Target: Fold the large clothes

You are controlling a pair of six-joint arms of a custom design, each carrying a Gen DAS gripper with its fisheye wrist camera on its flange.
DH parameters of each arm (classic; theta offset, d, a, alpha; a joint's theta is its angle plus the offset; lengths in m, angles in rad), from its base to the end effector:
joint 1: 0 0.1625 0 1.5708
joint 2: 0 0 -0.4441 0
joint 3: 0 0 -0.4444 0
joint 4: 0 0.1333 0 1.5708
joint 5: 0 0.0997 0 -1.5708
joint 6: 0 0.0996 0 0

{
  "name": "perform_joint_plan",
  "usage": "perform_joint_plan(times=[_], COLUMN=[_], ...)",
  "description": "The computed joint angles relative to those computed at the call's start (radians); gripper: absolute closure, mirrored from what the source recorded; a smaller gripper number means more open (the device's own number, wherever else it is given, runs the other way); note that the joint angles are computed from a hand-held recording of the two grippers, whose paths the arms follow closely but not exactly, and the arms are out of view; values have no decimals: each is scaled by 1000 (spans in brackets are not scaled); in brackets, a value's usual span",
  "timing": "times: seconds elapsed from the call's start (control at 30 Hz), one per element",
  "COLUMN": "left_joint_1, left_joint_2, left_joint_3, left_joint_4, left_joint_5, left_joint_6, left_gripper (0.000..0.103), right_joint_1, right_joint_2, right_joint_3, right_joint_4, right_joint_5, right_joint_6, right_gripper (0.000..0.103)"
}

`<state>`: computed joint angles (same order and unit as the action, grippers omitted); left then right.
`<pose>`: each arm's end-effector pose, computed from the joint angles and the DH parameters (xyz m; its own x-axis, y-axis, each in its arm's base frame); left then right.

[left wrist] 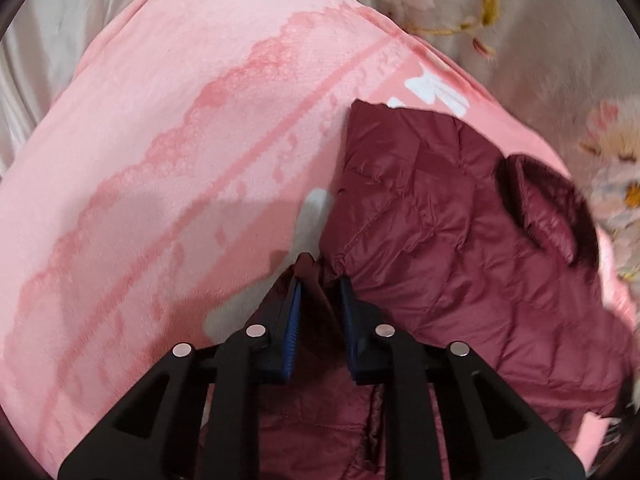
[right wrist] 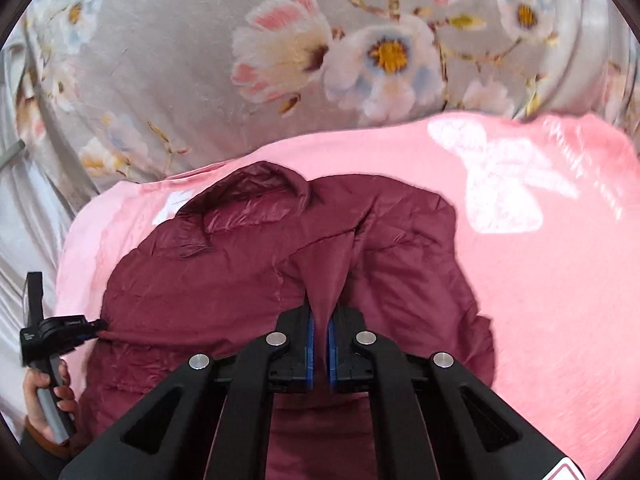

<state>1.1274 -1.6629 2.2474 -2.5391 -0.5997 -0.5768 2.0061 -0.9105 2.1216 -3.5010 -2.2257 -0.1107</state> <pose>0.0045 -0.4929 0.3447 -0.7554 -0.4879 -0.4374 -0.0169 0.6818 -0.7313 0.3003 -0.4734 0.1035 -0.8478 -0.0462 0.5282 -0.4135 0.6813 -0.6040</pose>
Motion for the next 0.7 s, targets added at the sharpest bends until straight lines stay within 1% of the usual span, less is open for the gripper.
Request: perform_joint_plan(times=[0.1, 0.17, 0.23, 0.27, 0.4, 0.47, 0.5, 0.53, 0.57, 0.6, 0.63, 0.67, 0.7], left_joint_1=[-14, -19, -26, -28, -36, -44, -58, -75, -97, -127, -144, -167, -184], left_joint_2=[29, 39, 52, 54, 64, 46, 21, 1, -24, -45, -49, -45, -29], left_joint_3=[16, 28, 37, 40, 41, 40, 45, 55, 64, 72, 73, 68, 56], left_joint_4=[-19, -34, -46, -49, -29, 18, 61, 82, 101, 113, 109, 100, 71], left_joint_5=[60, 89, 121, 131, 166, 167, 173, 181, 194, 218, 234, 252, 256], left_joint_6=[18, 35, 55, 60, 54, 27, 3, -8, -10, -5, 5, 24, 56], left_gripper=[86, 87, 86, 86, 85, 85, 84, 83, 78, 75, 68, 64, 63], right_joint_1=[-36, -56, -73, -75, -67, -59, -54, -41, -32, -17, -7, 3, 9], right_joint_2=[48, 70, 85, 94, 87, 48, 32, 6, -2, -17, -24, -31, -34], right_joint_3=[-12, -7, -1, 2, 0, 22, 35, 56, 63, 69, 66, 55, 40], right_joint_4=[33, 24, 21, 1, 27, 55, 50, 17, -6, -35, -40, -32, -13], right_joint_5=[-52, -67, -63, -67, -85, -76, -77, -80, -81, -84, -80, -62, -37], right_joint_6=[15, 13, 18, 4, -1, 27, 39, 46, 44, 36, 31, 30, 31], right_gripper=[100, 100, 100, 100, 98, 95, 90, 86, 85, 85, 85, 84, 83])
